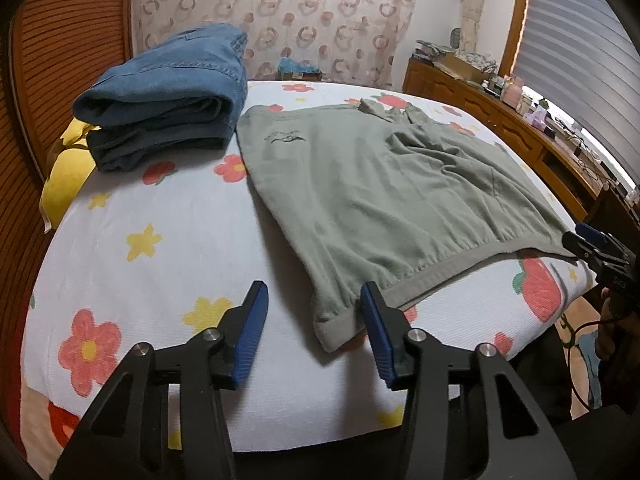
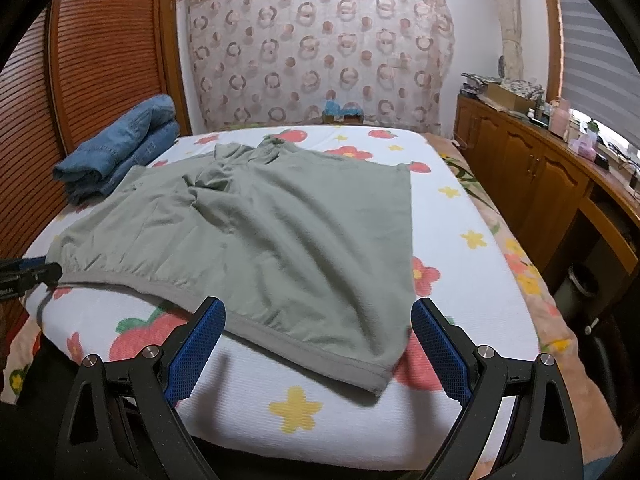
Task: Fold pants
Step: 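Lower the left tool to the pants hem and close on it, then lift the hem with the left tool, fold it over, then open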
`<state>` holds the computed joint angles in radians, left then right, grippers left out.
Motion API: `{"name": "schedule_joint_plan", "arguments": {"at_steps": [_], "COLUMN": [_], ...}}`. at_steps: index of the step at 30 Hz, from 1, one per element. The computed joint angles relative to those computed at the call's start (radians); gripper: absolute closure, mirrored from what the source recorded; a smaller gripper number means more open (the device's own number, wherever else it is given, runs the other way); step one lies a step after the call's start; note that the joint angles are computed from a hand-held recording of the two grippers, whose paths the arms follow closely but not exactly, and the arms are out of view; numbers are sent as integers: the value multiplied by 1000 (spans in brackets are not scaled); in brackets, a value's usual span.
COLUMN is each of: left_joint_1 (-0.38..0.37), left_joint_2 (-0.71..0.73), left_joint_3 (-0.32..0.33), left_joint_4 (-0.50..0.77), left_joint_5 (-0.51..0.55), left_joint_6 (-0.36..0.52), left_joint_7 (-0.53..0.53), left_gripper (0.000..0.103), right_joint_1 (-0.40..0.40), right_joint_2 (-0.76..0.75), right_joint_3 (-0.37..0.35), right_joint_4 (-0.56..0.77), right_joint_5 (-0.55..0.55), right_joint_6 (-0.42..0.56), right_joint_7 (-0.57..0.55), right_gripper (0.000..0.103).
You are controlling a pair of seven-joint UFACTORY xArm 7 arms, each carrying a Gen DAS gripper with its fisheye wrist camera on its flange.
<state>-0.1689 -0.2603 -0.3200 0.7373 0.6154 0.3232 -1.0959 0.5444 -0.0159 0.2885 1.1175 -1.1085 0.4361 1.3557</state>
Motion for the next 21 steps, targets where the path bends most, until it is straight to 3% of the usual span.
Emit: {"name": "schedule_joint_plan", "arguments": {"at_steps": [3, 6, 12, 19, 21], "left_joint_1": [-12, -25, -50, -82, -95], "left_joint_2": [12, 21, 50, 114, 135], "left_joint_3": [4, 10, 18, 33, 39], "left_joint_4": [12, 31, 102, 200, 228], "left_joint_5": [-4, -12, -34, -51, -52], "left_joint_6": [-3, -12, -33, -41, -40], "left_joint_7": [30, 60, 140, 206, 220], "left_gripper": [84, 93, 96, 96, 96], "right_joint_1": [-1, -5, -14, -13, -13], "right_joint_2": [1, -4, -5, 0, 0], "right_joint_3": [-2, -5, -3, -6, -7], "right_joint_4": [1, -4, -3, 2, 4], "right_joint_5": [5, 11, 9, 21, 34], "right_joint_6": [0, -9, -14, -8, -3], "right_joint_7": [-17, -24, -41, -61, -74], "right_gripper": [8, 8, 18, 42, 43]}}
